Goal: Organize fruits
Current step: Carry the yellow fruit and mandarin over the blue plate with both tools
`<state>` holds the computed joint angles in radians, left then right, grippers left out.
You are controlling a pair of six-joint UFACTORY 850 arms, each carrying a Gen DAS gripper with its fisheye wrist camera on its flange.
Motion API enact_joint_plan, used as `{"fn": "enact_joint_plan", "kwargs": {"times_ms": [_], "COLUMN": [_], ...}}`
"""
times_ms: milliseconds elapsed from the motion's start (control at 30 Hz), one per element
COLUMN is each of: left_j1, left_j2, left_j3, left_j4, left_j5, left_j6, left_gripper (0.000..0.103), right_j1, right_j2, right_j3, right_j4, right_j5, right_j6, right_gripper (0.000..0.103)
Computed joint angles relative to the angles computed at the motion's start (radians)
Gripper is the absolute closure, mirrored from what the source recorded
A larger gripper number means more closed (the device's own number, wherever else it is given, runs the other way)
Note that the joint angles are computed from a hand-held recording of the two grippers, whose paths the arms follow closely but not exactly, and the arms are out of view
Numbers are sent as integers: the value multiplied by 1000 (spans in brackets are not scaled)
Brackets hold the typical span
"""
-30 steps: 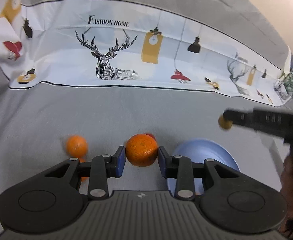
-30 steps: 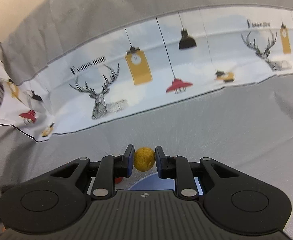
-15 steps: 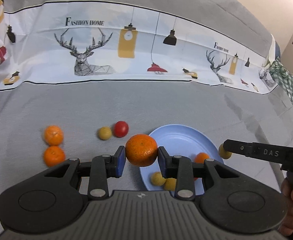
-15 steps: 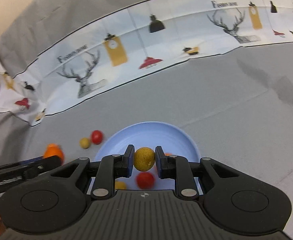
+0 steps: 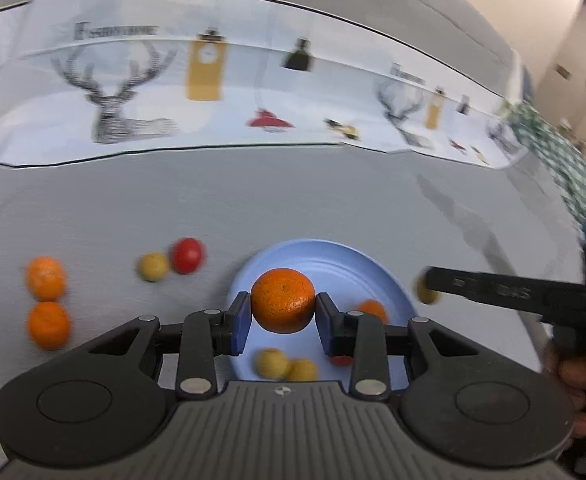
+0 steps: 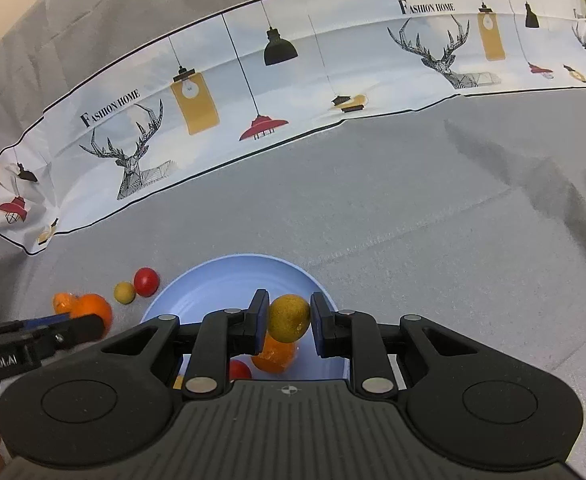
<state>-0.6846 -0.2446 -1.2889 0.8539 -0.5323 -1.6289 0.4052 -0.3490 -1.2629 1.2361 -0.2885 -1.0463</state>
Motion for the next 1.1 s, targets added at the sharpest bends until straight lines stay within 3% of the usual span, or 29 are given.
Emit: {"fn": "enact_joint_plan", "kwargs": {"times_ms": [133, 433, 1100], "left_j1": [-12, -11, -22], "left_j2": [-24, -69, -110], "left_j3": [-18, -47, -90], "left_j4": [-8, -5, 52], "left_j5": [36, 3, -31], "left_j6": [63, 56, 24], "left_gripper": [65, 65, 65], "right_j1": [6, 35, 58], "right_j2": [-5, -28, -54], "right_j3": [-7, -25, -46], "right_j4": [-68, -371, -537], "right_j5": [-16, -75, -110], "right_j6": [47, 263, 361], "right_gripper": [80, 80, 80]}}
